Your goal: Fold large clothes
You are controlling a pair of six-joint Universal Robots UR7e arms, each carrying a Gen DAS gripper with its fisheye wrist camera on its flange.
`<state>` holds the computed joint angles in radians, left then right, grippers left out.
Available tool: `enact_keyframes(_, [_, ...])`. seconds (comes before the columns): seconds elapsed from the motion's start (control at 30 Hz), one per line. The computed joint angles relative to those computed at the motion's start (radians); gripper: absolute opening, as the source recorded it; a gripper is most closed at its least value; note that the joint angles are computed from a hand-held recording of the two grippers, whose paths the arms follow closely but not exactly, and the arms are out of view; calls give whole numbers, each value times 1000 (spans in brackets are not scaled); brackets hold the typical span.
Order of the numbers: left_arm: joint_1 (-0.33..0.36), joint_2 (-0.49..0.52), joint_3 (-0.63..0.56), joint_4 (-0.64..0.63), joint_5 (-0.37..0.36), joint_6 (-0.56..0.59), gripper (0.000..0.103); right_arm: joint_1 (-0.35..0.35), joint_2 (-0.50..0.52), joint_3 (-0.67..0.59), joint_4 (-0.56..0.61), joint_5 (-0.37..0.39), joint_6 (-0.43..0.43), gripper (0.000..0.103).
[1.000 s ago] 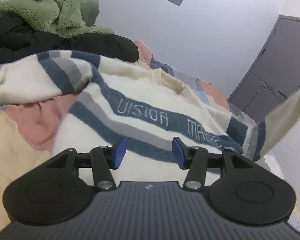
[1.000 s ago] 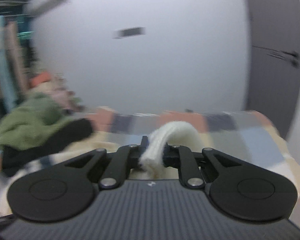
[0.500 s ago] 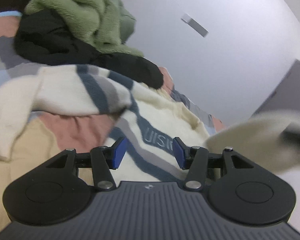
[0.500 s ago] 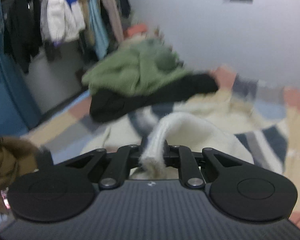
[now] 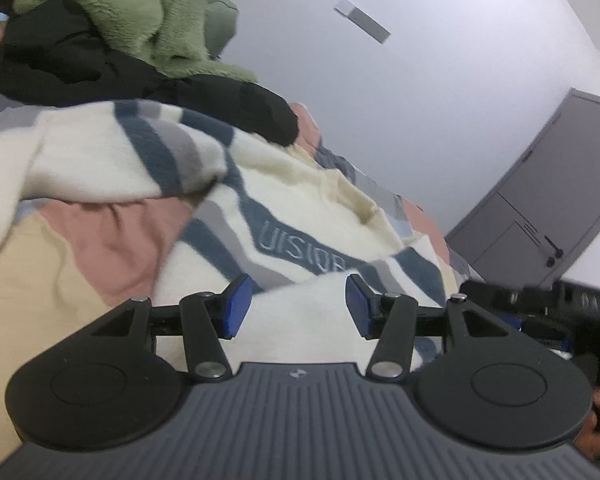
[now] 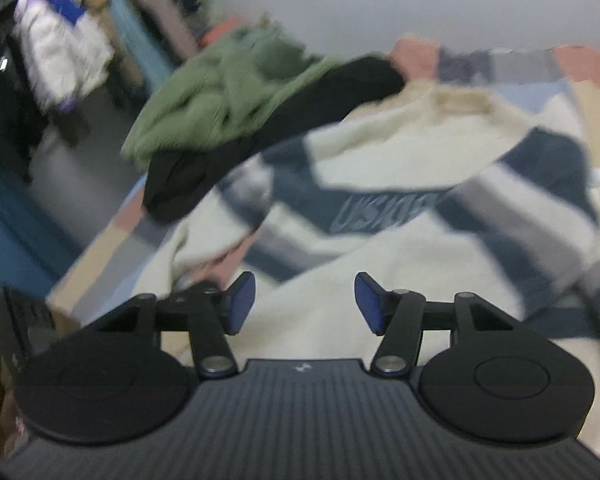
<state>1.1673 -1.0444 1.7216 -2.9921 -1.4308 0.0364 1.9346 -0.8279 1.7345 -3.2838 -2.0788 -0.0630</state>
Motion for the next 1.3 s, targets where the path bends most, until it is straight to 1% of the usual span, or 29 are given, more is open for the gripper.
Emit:
enact_keyframes(0.03, [-2,1,2,1,-3,5,58,-12,-15,24,-54,-5,7,64])
enact_keyframes(0.07, [-5,2,5,2,-4,13,58,-31,-17,29,-92,-13,14,64])
enact_keyframes(0.13, [-11,6,9,7,3,29,58,-65,-36,53,-147,-50,63,65])
enact_keyframes(0.17, [-15,11,8,12,12,37,58,-87,-45,62,-164,-60,101,66])
enact_keyframes(0.23, [-20,21,7,17,29,45,58,-138,-73,90,-171,-60,213,67])
enact_keyframes(0.3, [-21,31,1,23,42,45,58,-188,-96,117,-168,-26,314,67])
enact_keyframes(0.33, [-21,38,-2,24,48,46,58,-210,-102,130,-173,-2,340,67])
enact_keyframes(0.43, [-22,57,-14,19,69,54,58,-250,-95,136,-181,7,372,67])
enact_keyframes(0.5, [-22,69,-22,14,78,63,58,-283,-81,136,-215,78,388,67])
enact_keyframes(0.53, [-23,73,-23,9,83,68,58,-292,-71,127,-224,100,380,67])
enact_keyframes(0.6, [-25,82,-26,-2,90,81,58,-303,-44,98,-241,114,343,62])
enact_keyframes(0.63, [-26,85,-26,-7,90,88,58,-306,-34,85,-249,115,335,47])
enact_keyframes(0.67, [-27,85,-25,-9,89,92,58,-309,-28,76,-261,112,329,26])
enact_keyframes(0.73, [-27,88,-25,-15,80,104,58,-316,-12,60,-313,125,286,23])
enact_keyframes(0.83, [-23,88,-23,-18,40,112,58,-317,-5,56,-451,137,146,21])
enact_keyframes(0.9, [-24,92,-23,-25,19,128,58,-323,-6,57,-531,134,123,20])
enact_keyframes(1.0, [-24,106,-30,-27,-3,143,58,-345,-18,69,-612,106,129,19])
enact_keyframes(1.1, [-18,122,-46,-2,-27,143,58,-384,-36,83,-620,104,161,19])
enact_keyframes(1.17, [-17,130,-51,12,-30,149,58,-406,-40,90,-620,95,175,19])
enact_keyframes(1.27, [-21,142,-54,26,-20,177,58,-422,-31,79,-575,54,130,19])
enact_keyframes(1.3, [-21,143,-54,30,-18,187,58,-421,-28,75,-564,45,127,19])
